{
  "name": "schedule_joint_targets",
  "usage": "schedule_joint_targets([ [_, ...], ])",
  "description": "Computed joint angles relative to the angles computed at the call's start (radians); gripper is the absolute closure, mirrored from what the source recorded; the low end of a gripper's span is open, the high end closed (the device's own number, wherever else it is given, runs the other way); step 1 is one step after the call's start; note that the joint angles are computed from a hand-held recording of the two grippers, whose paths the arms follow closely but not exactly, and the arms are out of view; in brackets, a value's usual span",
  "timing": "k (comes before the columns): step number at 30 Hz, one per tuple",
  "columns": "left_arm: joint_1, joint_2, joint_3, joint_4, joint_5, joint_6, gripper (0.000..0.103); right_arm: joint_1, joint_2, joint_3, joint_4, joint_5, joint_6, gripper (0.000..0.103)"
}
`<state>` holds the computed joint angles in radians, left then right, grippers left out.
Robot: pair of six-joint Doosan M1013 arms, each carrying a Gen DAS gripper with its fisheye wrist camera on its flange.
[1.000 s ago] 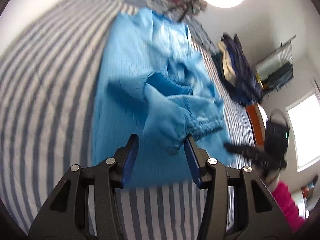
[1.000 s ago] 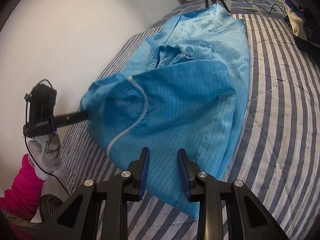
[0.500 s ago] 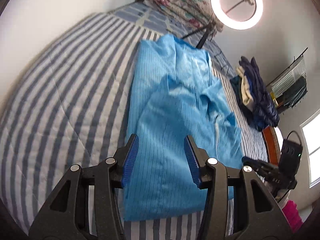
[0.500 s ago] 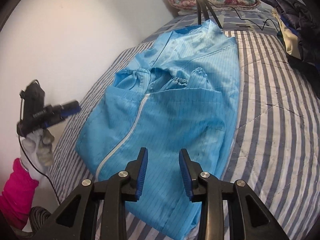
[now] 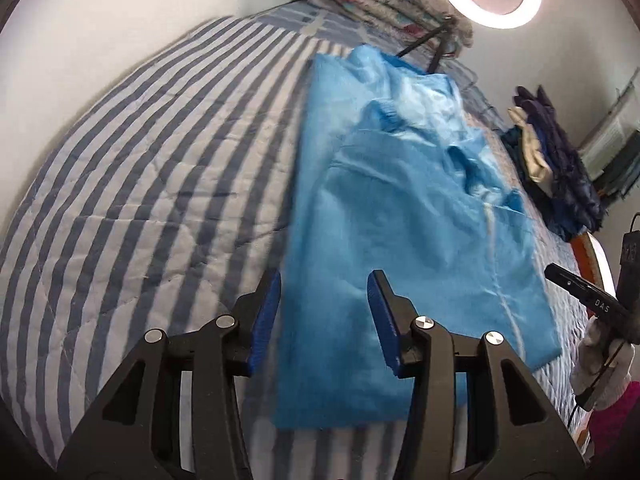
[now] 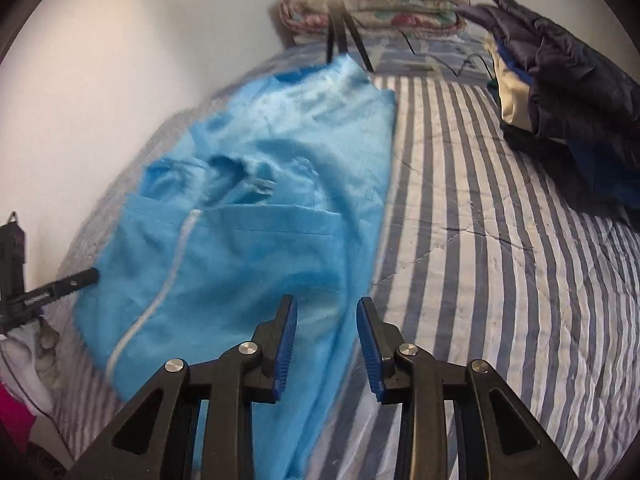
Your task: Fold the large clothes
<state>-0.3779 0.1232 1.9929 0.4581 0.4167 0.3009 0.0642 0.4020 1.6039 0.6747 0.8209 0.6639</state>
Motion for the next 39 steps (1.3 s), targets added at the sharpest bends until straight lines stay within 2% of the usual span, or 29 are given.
schedule_joint_targets([
  [2, -0.031, -0.012, -0.002, 0.038, -0.007, -0.002, 0.055, -0.011, -0.031, 0.032, 0.077, 0.052, -0.105, 0.069],
  [4, -0.065, -0.009, -0.017, 0.094, 0.024, -0.015, 0.056, -0.008, -0.052, 0.058, 0.096, 0.104, -0.188, 0.069],
  [7, -0.096, 0.005, -0.034, 0.136, 0.086, -0.028, 0.056, 0.023, -0.083, 0.104, 0.042, 0.078, -0.273, 0.069],
  [11, -0.078, 0.030, -0.036, 0.098, 0.210, -0.053, 0.055, 0.052, -0.075, 0.126, -0.095, 0.017, -0.208, 0.069],
  [13, -0.049, 0.010, -0.002, 0.053, 0.156, -0.076, 0.052, 0.048, -0.072, 0.126, -0.096, 0.004, -0.186, 0.069],
  [17, -0.060, -0.025, 0.009, 0.181, 0.246, -0.232, 0.052, 0.028, -0.079, 0.113, -0.055, 0.021, -0.148, 0.065],
  [21, -0.071, -0.067, 0.029, 0.274, 0.263, -0.334, 0.052, 0.014, -0.095, 0.121, -0.025, 0.009, -0.149, 0.063],
  [23, -0.076, -0.079, 0.038, 0.292, 0.236, -0.343, 0.052, 0.009, -0.102, 0.130, -0.026, -0.003, -0.128, 0.063],
  [26, -0.073, -0.073, 0.030, 0.249, 0.184, -0.260, 0.052, -0.001, -0.097, 0.125, -0.022, -0.003, -0.083, 0.063],
  [29, -0.043, -0.045, 0.007, 0.132, 0.123, -0.125, 0.052, -0.013, -0.079, 0.102, -0.013, 0.005, -0.046, 0.055],
  [36, 0.043, 0.001, -0.007, -0.079, -0.011, 0.026, 0.052, -0.050, 0.003, 0.009, 0.120, 0.099, 0.038, 0.054],
  [39, 0.052, 0.016, -0.033, -0.073, -0.008, 0.068, 0.052, -0.042, 0.036, -0.029, 0.127, 0.115, 0.062, 0.054],
])
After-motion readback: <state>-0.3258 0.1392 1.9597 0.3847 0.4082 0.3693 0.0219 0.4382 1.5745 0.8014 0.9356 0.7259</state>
